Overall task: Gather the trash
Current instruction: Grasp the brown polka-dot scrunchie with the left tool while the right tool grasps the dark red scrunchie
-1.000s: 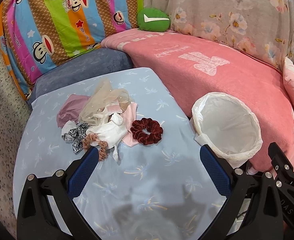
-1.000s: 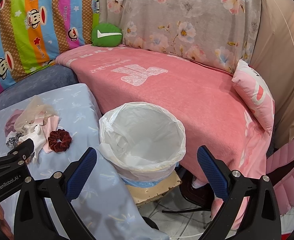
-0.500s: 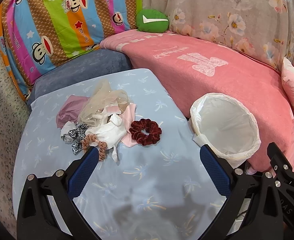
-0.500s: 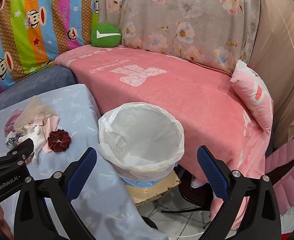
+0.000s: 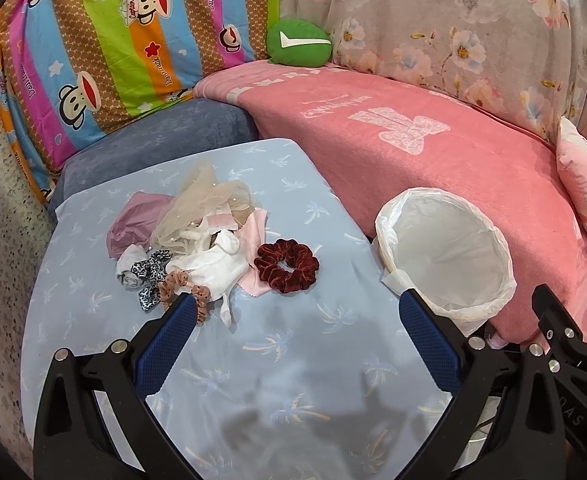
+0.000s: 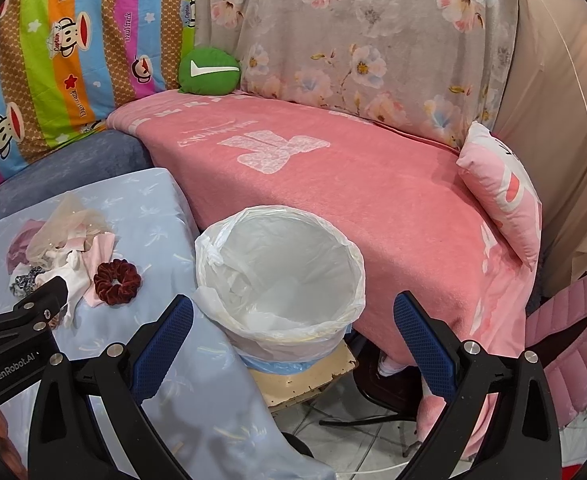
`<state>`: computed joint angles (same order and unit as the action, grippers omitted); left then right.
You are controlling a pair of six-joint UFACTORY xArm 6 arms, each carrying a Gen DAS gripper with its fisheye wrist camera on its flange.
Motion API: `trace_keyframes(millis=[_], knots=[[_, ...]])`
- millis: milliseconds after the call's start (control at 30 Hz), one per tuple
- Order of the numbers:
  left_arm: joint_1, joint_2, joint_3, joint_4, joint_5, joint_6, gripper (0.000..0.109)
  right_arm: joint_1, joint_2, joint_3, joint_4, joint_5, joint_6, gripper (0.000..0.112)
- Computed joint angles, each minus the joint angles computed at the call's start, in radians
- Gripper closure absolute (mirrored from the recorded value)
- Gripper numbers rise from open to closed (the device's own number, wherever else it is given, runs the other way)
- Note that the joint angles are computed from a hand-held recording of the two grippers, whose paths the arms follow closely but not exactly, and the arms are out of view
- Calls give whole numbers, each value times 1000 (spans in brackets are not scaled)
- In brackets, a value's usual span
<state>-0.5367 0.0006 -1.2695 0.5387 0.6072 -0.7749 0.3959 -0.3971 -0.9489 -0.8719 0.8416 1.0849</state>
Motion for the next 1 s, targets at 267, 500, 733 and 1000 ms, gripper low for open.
trace_keyframes(millis=[267, 500, 733, 1000], knots=[[23, -8, 23, -45, -38, 49, 12, 23, 15, -21, -4, 27, 17, 16], [84, -19, 67, -64, -93, 77, 12, 44, 64, -58, 16, -15, 13, 16], [200, -26, 126, -65, -140, 79, 12, 82, 177, -125, 30, -79, 24, 16], [313, -10, 171, -51, -163, 58, 12, 114, 348, -233, 51, -171, 16, 16]])
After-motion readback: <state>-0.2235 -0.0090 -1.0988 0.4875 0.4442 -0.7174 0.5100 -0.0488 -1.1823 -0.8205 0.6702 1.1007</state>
